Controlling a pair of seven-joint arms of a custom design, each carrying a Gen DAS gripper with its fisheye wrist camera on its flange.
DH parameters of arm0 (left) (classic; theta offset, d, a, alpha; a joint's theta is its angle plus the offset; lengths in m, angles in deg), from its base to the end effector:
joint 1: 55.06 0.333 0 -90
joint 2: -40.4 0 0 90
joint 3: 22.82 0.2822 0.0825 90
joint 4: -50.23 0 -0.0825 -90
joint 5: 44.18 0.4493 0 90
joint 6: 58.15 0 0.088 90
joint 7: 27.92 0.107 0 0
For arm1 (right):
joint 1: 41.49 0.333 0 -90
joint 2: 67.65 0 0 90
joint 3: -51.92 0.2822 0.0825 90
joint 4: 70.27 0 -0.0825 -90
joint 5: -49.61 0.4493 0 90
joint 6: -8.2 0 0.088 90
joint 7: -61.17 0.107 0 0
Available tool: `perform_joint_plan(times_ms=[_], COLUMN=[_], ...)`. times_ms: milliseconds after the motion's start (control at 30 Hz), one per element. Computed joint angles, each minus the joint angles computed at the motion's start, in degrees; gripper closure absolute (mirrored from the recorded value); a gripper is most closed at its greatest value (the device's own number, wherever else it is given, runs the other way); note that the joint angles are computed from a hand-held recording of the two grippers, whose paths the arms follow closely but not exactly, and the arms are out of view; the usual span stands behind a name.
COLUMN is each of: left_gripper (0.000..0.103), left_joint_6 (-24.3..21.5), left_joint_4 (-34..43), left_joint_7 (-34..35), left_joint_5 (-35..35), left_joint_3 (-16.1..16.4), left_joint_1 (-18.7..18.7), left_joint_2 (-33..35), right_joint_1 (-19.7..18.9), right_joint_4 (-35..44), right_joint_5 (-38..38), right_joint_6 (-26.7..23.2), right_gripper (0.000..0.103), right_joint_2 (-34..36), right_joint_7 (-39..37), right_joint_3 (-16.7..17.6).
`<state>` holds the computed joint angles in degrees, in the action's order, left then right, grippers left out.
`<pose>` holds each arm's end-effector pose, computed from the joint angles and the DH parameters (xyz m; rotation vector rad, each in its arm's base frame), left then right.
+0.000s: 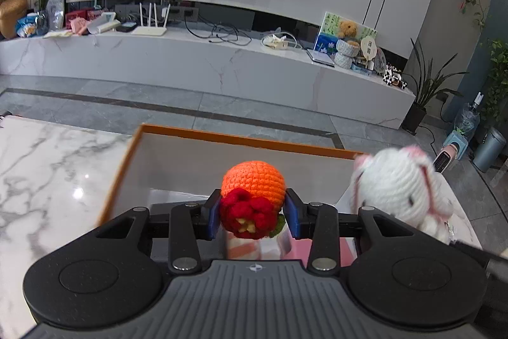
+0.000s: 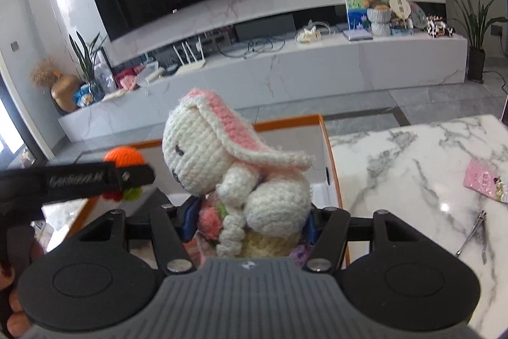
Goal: Organize objects
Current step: 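Lift the crochet ball and bunny plush and carry them over the orange box, then lower the ball and bunny into the orange box and open both tools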
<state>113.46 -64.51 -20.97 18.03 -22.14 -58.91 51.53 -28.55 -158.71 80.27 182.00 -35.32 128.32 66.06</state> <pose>0.6590 -0.1000 0.3549 -2.0018 1.3673 -0.8668 0.7270 0.2898 0.3706 -1.7418 1.3356 -0.3670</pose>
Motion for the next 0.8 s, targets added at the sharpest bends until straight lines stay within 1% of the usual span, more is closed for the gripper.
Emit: perform_joint_plan(times_ms=[100, 167, 233, 333, 433, 567, 633, 700, 767, 800], left_gripper=[0.057, 0.057, 0.057, 0.057, 0.057, 0.057, 0.057, 0.057, 0.057, 0.057], left_joint_6=[-0.55, -1.48, -1.88, -2.79, -4.04, -5.83, -6.71, -7.73, -7.8, -8.48], left_joint_4=[2.96, 4.47, 5.5, 7.16, 8.77, 9.53, 10.12, 10.81, 10.55, 10.74], left_joint_7=[2.64, 4.08, 4.47, 7.86, 10.87, 14.71, 15.81, 18.16, 17.24, 17.03], left_joint_5=[-3.03, -4.42, -4.97, -8.07, -10.79, -14.84, -15.88, -18.34, -18.26, -17.91], left_joint_3=[-0.43, -0.13, 0.49, 0.31, 0.41, 0.25, 0.42, -0.27, 0.64, 0.95], left_joint_1=[0.0, -0.62, -1.37, -1.55, -1.88, -1.9, -2.23, -1.81, -2.7, -3.15], left_joint_2=[3.13, 4.62, 5.69, 7.39, 8.77, 9.54, 10.16, 10.83, 10.52, 10.5], right_joint_1=[0.48, 1.65, 2.97, 4.4, 8.07, 10.03, 11.79, 13.53, 13.94, 13.62], right_joint_4=[2.33, 3.23, 3.95, 4.69, 5.32, 5.95, 6.15, 6.27, 5.96, 6.15], right_joint_5=[-0.46, -1.7, -3.65, -6.13, -10.4, -14.45, -16.93, -19.28, -20.28, -20.14], right_joint_6=[-1.94, -2.62, -2.06, -1.54, -0.92, -0.68, -0.59, -0.03, 2.05, 2.82], right_gripper=[0.041, 0.041, 0.041, 0.041, 0.04, 0.04, 0.039, 0.039, 0.039, 0.04], right_joint_2=[2.16, 3.13, 3.97, 4.7, 5.41, 6.16, 6.51, 6.95, 7.28, 7.61], right_joint_7=[1.23, 2.61, 3.34, 4.66, 8.58, 11.94, 13.96, 16.16, 17.77, 18.38], right_joint_3=[-0.83, -2.37, -3.82, -5.31, -9.75, -12.34, -14.54, -16.71, -17.29, -16.88])
